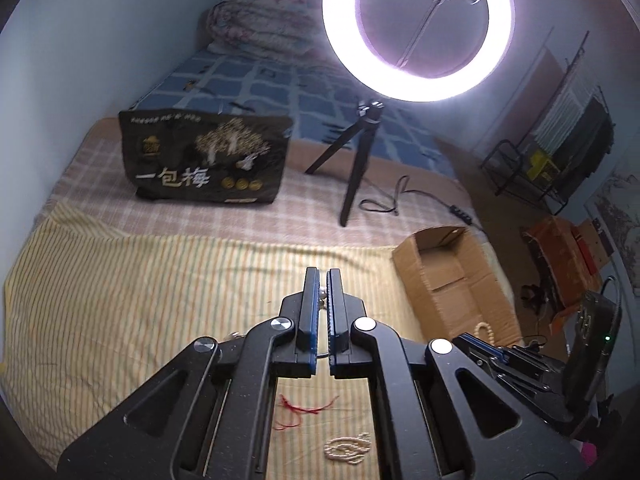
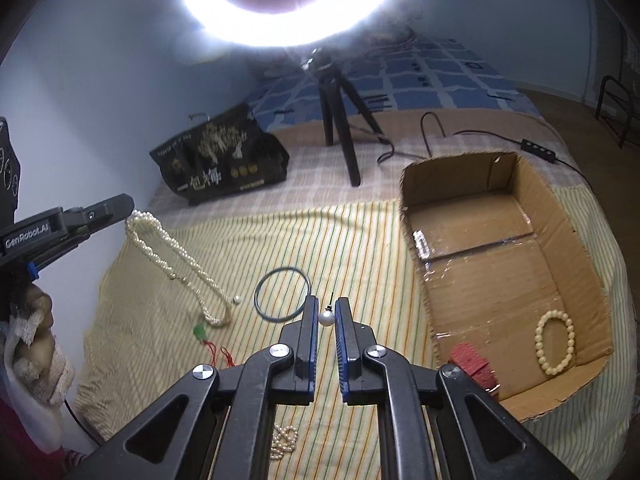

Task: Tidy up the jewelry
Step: 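Lift and carry the necklace in the left tool and earring in the right tool into the box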

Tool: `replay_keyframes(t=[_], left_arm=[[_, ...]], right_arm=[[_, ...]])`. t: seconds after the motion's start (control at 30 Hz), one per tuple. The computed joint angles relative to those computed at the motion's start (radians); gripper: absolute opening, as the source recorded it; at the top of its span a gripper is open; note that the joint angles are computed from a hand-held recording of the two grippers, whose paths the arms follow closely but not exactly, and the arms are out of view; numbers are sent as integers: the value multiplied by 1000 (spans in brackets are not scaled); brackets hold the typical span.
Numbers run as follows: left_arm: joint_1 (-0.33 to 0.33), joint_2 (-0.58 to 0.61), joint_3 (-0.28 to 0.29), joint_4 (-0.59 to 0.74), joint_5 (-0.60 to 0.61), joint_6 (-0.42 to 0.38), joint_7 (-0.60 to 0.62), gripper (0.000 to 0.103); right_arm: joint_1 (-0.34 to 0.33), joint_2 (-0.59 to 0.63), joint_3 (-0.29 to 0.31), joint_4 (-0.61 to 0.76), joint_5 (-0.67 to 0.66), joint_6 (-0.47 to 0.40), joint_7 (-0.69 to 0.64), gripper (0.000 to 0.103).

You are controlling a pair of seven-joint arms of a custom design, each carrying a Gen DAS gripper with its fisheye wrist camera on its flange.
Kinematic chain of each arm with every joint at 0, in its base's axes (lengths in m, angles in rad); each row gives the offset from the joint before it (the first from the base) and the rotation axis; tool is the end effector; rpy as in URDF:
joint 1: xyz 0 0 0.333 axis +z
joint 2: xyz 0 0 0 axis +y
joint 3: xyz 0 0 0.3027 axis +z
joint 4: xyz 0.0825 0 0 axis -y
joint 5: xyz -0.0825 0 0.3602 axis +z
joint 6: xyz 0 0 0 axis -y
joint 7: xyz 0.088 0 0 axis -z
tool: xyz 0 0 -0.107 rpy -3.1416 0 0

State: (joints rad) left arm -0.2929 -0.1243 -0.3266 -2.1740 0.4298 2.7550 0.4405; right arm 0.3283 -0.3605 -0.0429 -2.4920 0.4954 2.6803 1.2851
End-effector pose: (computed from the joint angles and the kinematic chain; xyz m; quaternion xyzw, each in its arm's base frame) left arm 0.4245 -0.3313 0.5188 -0.7069 0.6038 -0.3442 0.1315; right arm 0.4346 0.1111 0.4747 -0.7307 0.6070 -0.0630 0.3061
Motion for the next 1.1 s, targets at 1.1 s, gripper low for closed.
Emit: replay_keyframes(t=[1.1], left_arm=[[-255, 464, 82, 739, 20, -143, 179, 0]], right_arm=[[-172, -28, -130, 11, 13, -32, -50, 6]])
